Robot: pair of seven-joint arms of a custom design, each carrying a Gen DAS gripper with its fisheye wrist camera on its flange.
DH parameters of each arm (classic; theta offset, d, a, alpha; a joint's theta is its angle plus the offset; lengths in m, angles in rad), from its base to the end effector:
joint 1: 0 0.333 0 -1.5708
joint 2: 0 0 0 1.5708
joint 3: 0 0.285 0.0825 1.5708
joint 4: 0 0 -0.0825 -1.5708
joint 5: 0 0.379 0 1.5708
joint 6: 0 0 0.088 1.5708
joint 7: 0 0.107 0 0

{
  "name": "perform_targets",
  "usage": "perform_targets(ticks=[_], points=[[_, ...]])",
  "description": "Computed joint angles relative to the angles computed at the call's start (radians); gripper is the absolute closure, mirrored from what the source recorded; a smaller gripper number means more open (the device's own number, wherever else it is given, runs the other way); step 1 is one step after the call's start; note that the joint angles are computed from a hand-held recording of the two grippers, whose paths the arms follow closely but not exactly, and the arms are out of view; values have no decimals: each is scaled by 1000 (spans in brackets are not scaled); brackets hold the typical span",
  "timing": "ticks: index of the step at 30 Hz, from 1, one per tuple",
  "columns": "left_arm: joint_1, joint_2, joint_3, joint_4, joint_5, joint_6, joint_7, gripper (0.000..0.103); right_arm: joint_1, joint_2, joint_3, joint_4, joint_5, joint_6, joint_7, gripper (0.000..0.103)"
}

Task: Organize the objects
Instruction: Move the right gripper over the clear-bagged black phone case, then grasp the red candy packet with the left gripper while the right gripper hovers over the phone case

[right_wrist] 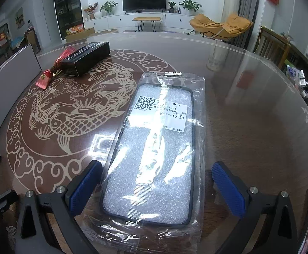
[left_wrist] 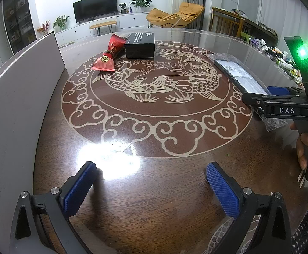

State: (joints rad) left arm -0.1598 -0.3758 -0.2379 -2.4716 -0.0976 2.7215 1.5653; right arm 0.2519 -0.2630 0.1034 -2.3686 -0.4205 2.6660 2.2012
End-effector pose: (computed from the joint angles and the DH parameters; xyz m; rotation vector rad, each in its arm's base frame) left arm 0.4393 -0.1852 0.4697 -1.5705 2.1917 -0.7005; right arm 0.4678 0.1881 0.4604 -1.9145 1.8209 -0.6297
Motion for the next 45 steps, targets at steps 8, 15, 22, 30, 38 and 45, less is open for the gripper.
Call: perform_targets(ticks=[8,15,22,30,38,45], points=[[-1,-1,1,0,0,0,1,0,2,0,-2,0,13,2,-8,0],[8,38,0,59,15,-62,-3,0,1,1,-2,0,12,2,-7,0],[66,272,10,353,159,-69,-57,0,1,-1,-2,-1,16,3,-9,0],[37,614,79,774,182,-177,-84,19,4,8,-3,4,23,9,-17,0],[-12,592,122,706,205,-100,-144,79,6,12,-3,6,27,12,-23,0],[3,191,57,224,106,-49,-234,77,5,12,0,7,19,9,-11,0]])
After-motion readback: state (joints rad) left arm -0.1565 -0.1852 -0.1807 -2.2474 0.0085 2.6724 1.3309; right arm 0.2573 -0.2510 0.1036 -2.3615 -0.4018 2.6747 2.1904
